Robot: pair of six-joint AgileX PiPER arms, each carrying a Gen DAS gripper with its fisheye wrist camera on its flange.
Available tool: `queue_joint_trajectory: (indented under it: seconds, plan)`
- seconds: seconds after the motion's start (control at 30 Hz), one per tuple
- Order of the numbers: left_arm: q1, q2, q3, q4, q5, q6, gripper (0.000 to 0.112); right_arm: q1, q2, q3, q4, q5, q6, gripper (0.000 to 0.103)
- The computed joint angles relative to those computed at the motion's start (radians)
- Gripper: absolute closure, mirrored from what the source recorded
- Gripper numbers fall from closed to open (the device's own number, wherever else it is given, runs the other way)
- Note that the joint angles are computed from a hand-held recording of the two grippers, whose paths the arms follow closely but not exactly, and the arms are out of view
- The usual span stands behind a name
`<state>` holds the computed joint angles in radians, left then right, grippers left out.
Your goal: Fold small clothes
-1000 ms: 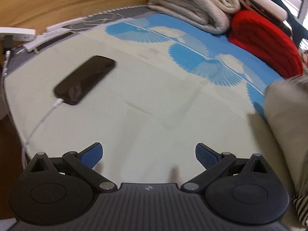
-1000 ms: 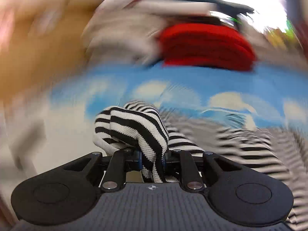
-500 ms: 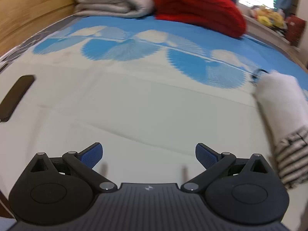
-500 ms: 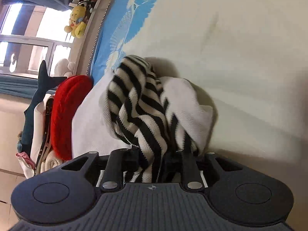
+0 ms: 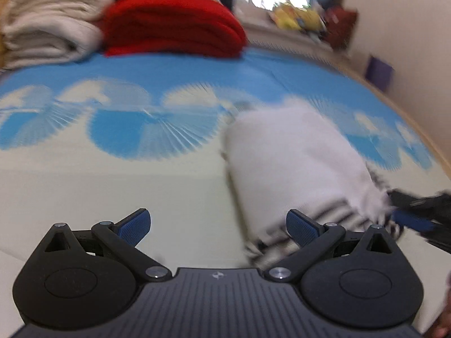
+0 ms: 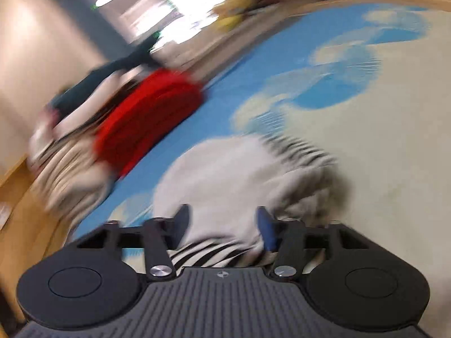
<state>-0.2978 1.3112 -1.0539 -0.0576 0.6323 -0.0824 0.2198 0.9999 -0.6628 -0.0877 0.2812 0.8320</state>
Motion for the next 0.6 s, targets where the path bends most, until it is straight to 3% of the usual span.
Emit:
queue_joint_trajectory:
  seconds: [0.03, 0.07, 0.1, 0.17, 0.23, 0.27, 0.37, 0.43, 0.5, 0.6]
  plan:
    - [-0.054, 0.002, 0.034, 0.071, -0.018, -0.055, 0.010, -0.004, 0.053, -0.023, 0.043, 0.054, -0.064, 0.068]
    - [-0.098, -0.021, 0.088, 0.171, -0.064, -0.135, 0.010, -0.018, 0.100, -0.041, 0.094, 0.127, -0.119, 0.079]
    - [-0.139, -0.063, 0.156, 0.267, -0.111, -0.197, 0.009, -0.023, 0.110, -0.020, 0.127, 0.170, -0.135, 0.097]
    - [-0.163, -0.152, 0.271, 0.338, -0.180, -0.208, 0.009, -0.019, 0.042, 0.039, 0.111, 0.186, -0.103, 0.103]
    - [-0.127, -0.205, 0.301, 0.249, -0.182, -0.067, 0.010, -0.015, -0.025, 0.036, 0.075, 0.250, -0.057, 0.102]
    - [-0.085, -0.214, 0.288, 0.149, -0.182, 0.033, 0.010, -0.023, -0.078, 0.047, 0.073, 0.258, -0.042, 0.095]
    - [0.060, -0.167, 0.180, -0.151, -0.193, 0.254, 0.010, -0.109, -0.230, 0.114, 0.153, 0.242, 0.010, 0.005]
    - [0.131, -0.020, 0.001, -0.351, -0.108, 0.380, 0.010, -0.191, -0.283, 0.191, 0.334, 0.148, -0.080, 0.006]
    - [0.193, 0.179, -0.197, -0.532, 0.022, 0.510, 0.010, -0.252, -0.188, 0.181, 0.534, 0.137, -0.225, 0.006]
    - [0.192, 0.444, -0.458, -0.570, 0.146, 0.481, 0.010, -0.230, -0.018, 0.175, 0.603, 0.050, -0.204, 0.004]
